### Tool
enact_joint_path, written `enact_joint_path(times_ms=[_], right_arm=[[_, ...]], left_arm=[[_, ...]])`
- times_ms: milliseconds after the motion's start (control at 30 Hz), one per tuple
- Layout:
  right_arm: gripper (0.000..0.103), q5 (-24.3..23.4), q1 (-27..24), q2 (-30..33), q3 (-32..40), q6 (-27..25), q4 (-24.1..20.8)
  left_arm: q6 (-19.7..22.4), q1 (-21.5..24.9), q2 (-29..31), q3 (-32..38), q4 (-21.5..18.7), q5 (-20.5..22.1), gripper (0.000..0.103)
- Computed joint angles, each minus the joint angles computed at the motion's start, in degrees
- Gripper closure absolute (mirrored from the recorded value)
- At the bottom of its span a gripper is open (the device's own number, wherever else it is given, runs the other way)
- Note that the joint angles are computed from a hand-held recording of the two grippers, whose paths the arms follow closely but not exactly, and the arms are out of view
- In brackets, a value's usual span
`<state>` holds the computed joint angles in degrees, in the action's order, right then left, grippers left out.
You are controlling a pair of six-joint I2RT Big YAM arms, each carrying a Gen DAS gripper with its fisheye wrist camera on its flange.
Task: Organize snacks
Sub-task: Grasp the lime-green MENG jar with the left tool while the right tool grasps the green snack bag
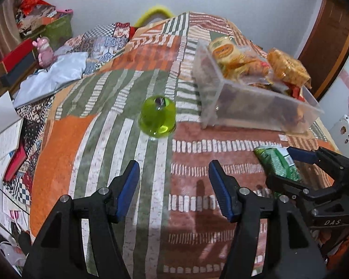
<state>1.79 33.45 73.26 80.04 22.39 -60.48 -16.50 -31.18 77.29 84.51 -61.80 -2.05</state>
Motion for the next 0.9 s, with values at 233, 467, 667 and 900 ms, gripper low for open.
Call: enact_joint_path(times_ms=[233,467,667,900], right_arm=[[0.054,2.6,1.5,1.1,0.9,-3.4,-0.8],[0.060,2.9,1.1,0.3,0.5,-3.9,0.4],[0.060,3.4,0.1,-2.4,-0.1,-3.6,2.0],[0.060,4.6,-1.7,-4.7,-0.4,-3.6,3.7]], left_arm=[[-0.7,0.9,0.5,-0.2,0.4,-0.5,0.042],[-0.3,2.2,2.8,2.1,0.7,-0.9,0.042],[0.5,2.7,6.4,5.6,0.9,-1.5,0.042],[1.7,2.8,10.6,9.1,0.3,-1.7,0.042]])
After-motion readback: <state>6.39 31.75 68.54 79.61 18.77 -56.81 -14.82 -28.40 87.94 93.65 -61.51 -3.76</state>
